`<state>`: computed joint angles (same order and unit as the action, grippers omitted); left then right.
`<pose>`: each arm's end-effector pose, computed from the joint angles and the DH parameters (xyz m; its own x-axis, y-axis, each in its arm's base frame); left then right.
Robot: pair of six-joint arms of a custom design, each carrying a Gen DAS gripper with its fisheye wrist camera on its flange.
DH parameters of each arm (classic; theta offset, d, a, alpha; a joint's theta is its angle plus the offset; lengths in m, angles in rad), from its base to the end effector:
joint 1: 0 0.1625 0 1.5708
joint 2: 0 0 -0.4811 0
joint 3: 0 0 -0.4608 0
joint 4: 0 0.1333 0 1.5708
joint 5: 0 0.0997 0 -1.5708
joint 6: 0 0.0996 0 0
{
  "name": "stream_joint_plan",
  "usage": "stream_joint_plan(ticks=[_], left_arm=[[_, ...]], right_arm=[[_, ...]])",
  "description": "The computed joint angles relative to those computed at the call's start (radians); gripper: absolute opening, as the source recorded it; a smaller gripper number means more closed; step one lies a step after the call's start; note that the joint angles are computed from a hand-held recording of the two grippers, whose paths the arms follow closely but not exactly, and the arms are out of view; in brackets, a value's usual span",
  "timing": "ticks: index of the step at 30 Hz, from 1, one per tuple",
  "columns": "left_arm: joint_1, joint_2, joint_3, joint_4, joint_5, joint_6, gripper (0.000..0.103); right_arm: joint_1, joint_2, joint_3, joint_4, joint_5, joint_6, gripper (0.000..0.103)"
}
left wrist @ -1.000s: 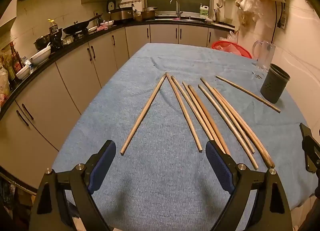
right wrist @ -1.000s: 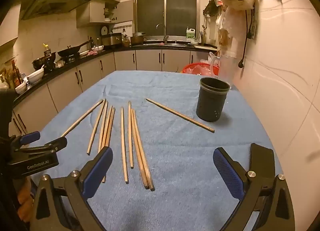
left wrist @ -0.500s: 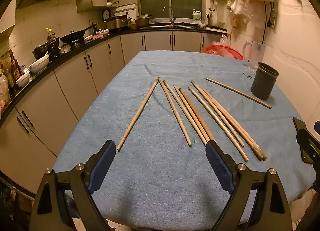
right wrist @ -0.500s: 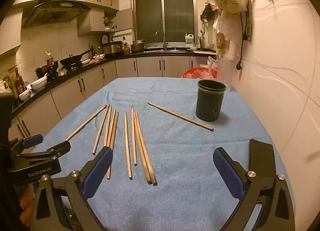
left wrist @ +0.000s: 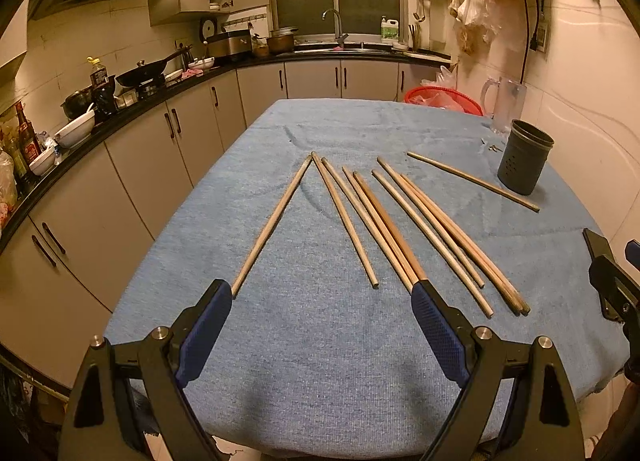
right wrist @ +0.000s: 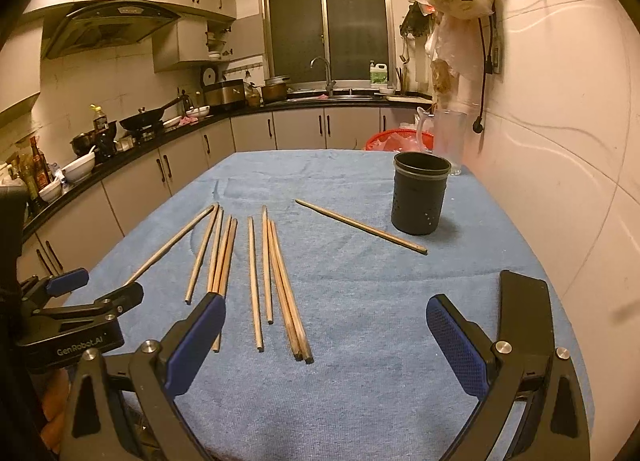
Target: Organize utensils
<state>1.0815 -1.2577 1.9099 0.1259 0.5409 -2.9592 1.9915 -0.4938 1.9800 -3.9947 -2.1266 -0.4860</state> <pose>-0.0330 -0.5273 0.2335 -0.6693 -0.1796 -0.7209 0.4589 0.6631 -0.5913 0.3146 -0.5054 -0.0383 -0.7264 -0.2157 0.6526 -0.6570 0.4968 -0.5670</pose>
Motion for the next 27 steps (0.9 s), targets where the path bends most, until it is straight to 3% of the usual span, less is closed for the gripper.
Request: stream_joint_plan(ticks=[16,19,24,27], left_arm=[[-0.012,-0.015,0.016,0.014,0.023,-0.001,0.091],[-0.003,-0.012,0.003,0.027,0.032,0.002,0.091],[0.06,0.014,-0.08,0.163,0.099,-0.094,0.09],[0.086,0.024,-0.116,0.194,0.098,-0.104,0.087]], right_arm=[[0.002,-0.01,0.015,-0.026,0.029,-0.011,0.102],[-0.008,-0.038,0.011,0.018,0.054,-0.037,0.102],[-0.011,-0.098,-0.038,0.25,0.064,-0.089,0.099],[-0.013,-0.121,-0.075,0.392,0.075,-0.077,0.095]])
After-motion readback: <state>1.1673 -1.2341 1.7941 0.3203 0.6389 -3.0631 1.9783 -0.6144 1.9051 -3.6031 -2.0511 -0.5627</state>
